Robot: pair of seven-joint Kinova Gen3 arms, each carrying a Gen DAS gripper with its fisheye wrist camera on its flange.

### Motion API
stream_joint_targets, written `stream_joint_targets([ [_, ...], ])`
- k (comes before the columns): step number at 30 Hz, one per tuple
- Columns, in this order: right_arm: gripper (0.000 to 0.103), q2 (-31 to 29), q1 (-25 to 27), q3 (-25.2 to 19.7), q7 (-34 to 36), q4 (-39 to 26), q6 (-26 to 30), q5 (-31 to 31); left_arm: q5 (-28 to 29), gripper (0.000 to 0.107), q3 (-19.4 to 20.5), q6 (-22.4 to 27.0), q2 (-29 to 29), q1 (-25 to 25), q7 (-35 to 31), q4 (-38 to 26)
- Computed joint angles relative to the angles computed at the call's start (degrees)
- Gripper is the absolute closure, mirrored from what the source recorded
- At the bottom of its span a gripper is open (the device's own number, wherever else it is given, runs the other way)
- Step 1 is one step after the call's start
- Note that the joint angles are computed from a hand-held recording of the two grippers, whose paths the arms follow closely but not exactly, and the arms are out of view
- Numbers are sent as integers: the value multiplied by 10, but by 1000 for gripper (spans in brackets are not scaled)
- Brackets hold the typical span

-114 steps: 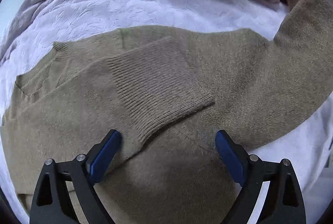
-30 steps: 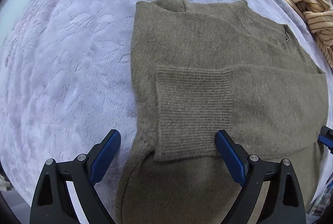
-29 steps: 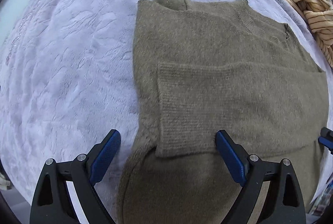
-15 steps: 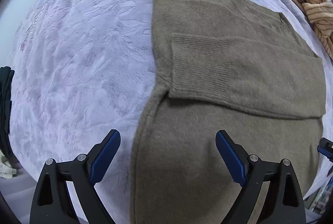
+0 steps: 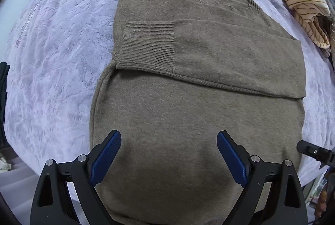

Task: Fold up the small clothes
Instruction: 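Move both grippers open to the sweater hem, then grasp the sweater hem with both grippers and lift it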

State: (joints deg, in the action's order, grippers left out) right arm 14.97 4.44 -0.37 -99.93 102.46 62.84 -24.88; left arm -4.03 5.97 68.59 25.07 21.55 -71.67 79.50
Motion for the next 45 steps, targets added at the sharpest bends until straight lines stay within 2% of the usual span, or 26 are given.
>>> stream_joint_targets([
  [10, 24, 22, 22, -6, 101, -23, 48, -11, -11, 14, -5, 4, -41, 20, 93, 26],
  [22, 24, 21, -3, -16, 124, -35, 51, -17, -10, 14, 3, -20, -80, -10, 90, 75],
  [28, 24, -3, -41, -23, 84, -8, 28, -12, 18, 14, 6, -60, -111, -42, 45, 135],
  [35, 24, -55, -96, -33, -2, 50, -18, 2, 52, 14, 0, -97, -161, -89, -36, 223],
  [41, 24, -93, -129, -41, -70, 99, -49, 5, 72, 14, -20, -104, -192, -139, -100, 270],
  [45, 24, -120, -143, -43, -110, 126, -66, 9, 92, 14, -28, -103, -192, -167, -143, 281],
])
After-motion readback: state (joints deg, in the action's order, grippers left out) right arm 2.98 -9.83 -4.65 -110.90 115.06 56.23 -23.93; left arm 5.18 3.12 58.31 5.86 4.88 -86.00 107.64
